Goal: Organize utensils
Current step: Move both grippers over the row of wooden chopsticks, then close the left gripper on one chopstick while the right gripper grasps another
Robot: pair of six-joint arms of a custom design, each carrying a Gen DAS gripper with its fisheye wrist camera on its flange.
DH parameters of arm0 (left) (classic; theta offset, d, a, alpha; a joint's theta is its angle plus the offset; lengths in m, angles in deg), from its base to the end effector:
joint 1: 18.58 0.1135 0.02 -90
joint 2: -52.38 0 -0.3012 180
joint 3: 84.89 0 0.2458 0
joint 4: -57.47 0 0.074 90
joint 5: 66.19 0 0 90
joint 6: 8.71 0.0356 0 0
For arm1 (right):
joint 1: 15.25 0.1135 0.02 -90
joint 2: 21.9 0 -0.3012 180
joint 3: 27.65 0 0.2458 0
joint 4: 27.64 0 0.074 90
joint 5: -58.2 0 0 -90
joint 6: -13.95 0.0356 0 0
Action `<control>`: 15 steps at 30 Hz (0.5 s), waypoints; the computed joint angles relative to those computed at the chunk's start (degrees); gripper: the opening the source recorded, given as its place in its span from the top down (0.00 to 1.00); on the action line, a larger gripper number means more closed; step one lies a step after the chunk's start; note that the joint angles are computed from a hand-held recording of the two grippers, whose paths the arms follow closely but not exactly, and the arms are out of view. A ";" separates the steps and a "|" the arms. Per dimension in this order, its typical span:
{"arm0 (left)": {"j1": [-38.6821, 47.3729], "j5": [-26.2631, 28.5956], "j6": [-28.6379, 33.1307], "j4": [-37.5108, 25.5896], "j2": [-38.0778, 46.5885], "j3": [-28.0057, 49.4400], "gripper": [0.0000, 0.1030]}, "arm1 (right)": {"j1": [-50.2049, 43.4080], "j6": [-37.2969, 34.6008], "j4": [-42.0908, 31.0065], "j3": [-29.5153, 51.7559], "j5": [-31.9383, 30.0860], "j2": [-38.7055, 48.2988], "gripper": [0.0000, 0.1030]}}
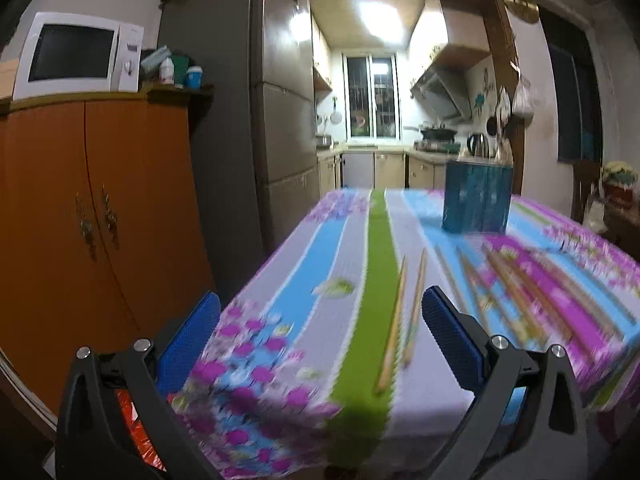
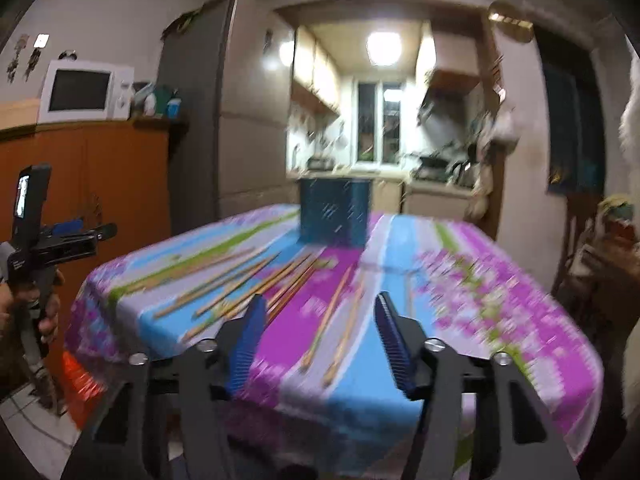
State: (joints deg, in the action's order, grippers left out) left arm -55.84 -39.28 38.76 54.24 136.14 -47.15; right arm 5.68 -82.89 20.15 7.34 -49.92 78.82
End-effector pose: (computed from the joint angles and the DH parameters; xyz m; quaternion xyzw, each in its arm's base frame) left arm 0.1917 -0.1060 0.1678 -0.2187 0.7897 0.1860 0.5422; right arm 0.2572 0.1102 0.1522 -0.2816 0.7531 0.1976 0.5609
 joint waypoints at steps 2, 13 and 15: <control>-0.34 1.73 0.22 2.49 1.06 -2.11 0.05 | 1.53 -0.21 1.86 -0.45 0.98 2.04 0.47; 7.53 18.90 16.63 31.99 12.72 -9.60 0.51 | 4.59 -0.73 -5.39 7.13 2.86 5.99 0.47; 7.91 20.68 17.91 33.42 14.57 -9.48 0.59 | 5.03 -0.66 -6.00 7.90 3.27 6.41 0.47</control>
